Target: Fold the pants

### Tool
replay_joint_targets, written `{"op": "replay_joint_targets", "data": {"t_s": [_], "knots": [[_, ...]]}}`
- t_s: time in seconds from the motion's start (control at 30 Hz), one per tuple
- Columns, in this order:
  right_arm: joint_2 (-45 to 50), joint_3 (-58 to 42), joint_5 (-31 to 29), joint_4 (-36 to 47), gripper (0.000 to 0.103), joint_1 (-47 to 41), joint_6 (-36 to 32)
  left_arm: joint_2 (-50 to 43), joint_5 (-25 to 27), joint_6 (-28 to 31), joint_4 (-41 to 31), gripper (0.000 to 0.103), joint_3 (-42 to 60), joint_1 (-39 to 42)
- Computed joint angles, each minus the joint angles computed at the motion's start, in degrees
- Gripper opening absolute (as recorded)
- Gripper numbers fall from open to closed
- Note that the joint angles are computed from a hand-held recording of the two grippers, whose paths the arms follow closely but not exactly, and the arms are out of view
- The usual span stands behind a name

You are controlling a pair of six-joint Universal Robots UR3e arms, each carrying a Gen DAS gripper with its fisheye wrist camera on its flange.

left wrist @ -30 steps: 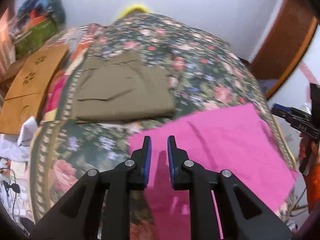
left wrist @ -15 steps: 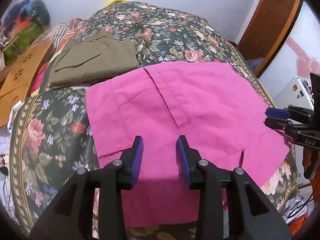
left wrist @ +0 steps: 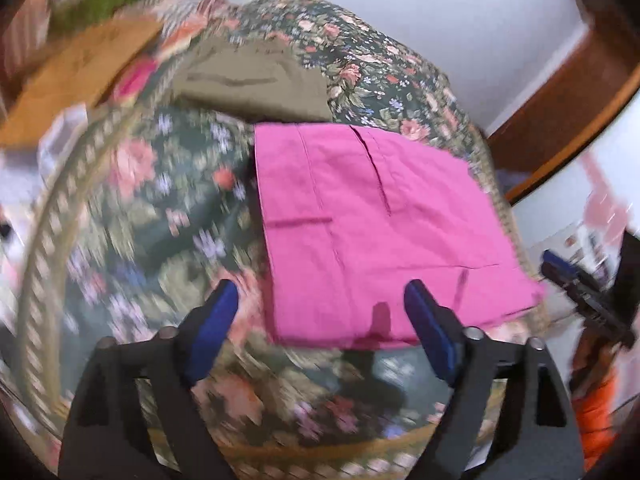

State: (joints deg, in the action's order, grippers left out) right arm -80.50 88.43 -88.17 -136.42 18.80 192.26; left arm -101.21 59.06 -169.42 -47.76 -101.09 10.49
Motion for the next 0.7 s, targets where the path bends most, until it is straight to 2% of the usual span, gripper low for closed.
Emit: {"op": "replay_joint_targets", "data": {"t_s": [0.07, 0.33, 0.47, 0.7], "knots": [[0.0, -0.5, -0.8, -1.8, 0.04, 1.0, 0.0, 1.1, -3.4, -0.3, -2.2, 0.087, -2.0, 1.7], [4.8, -4.9, -1.9, -5.2, 0.042, 4.7, 0.8, 2.6, -10.3, -1.4, -4.9, 0.087, -8.2, 3.9], [7.4, -6.8, -1.7, -6.7, 0.042, 5.9, 1.9, 1.7, -10.4, -2.9, -2.6, 0.089, -9.0, 2.5], [11.2, -9.3, -1.0, -4.2, 0.042, 5.4, 1.8, -3.2, -15.0, -5.9, 1.2, 0.091, -7.4, 2.4]]}}
